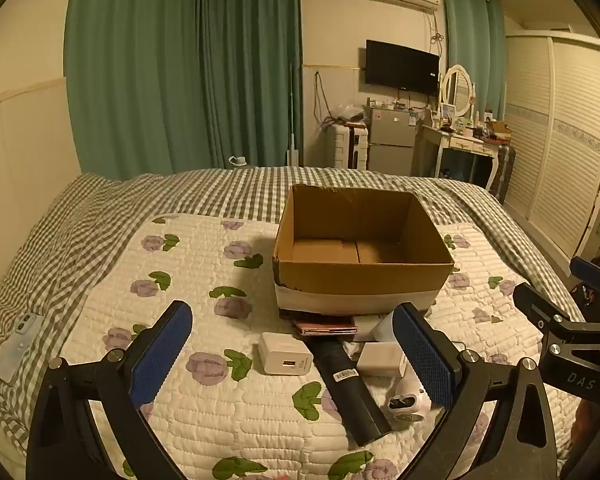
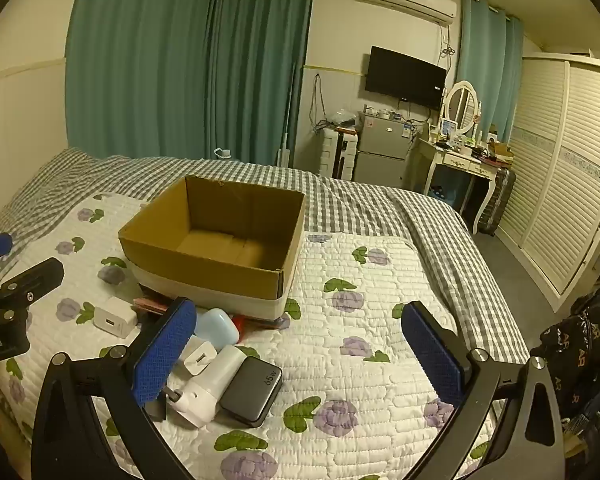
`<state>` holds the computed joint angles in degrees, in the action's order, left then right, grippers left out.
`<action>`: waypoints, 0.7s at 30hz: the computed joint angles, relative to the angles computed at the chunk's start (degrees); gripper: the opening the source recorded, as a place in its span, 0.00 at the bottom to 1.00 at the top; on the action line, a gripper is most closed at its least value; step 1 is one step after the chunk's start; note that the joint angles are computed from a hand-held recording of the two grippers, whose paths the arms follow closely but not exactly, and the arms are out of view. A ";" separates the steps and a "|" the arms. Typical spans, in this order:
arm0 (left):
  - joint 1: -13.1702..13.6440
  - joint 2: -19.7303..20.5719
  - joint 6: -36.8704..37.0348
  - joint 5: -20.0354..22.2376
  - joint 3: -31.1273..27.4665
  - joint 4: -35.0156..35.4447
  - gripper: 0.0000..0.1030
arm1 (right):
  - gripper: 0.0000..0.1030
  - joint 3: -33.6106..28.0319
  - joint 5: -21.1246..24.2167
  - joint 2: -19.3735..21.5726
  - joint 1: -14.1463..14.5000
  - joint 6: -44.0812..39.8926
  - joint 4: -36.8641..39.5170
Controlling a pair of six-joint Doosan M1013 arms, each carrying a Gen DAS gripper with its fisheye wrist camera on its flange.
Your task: Organize rigid objects
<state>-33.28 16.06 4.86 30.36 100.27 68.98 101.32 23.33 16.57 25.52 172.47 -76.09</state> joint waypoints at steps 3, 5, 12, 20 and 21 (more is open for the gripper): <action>0.02 -0.01 0.29 -0.05 -0.02 -0.28 1.00 | 1.00 0.01 0.17 0.00 0.09 0.18 -0.17; 0.02 -0.08 0.28 -0.13 0.02 -0.17 1.00 | 1.00 0.04 0.30 -0.02 0.13 0.29 -0.15; 0.05 0.11 0.40 0.18 -0.20 -0.36 1.00 | 1.00 -0.09 0.50 0.10 0.23 -0.32 0.29; -0.14 0.03 -0.69 0.18 0.23 0.75 1.00 | 1.00 -0.23 0.42 0.16 0.20 -0.90 0.81; -0.14 0.03 -0.69 0.18 0.23 0.75 1.00 | 1.00 -0.32 0.43 0.15 0.20 -1.11 1.00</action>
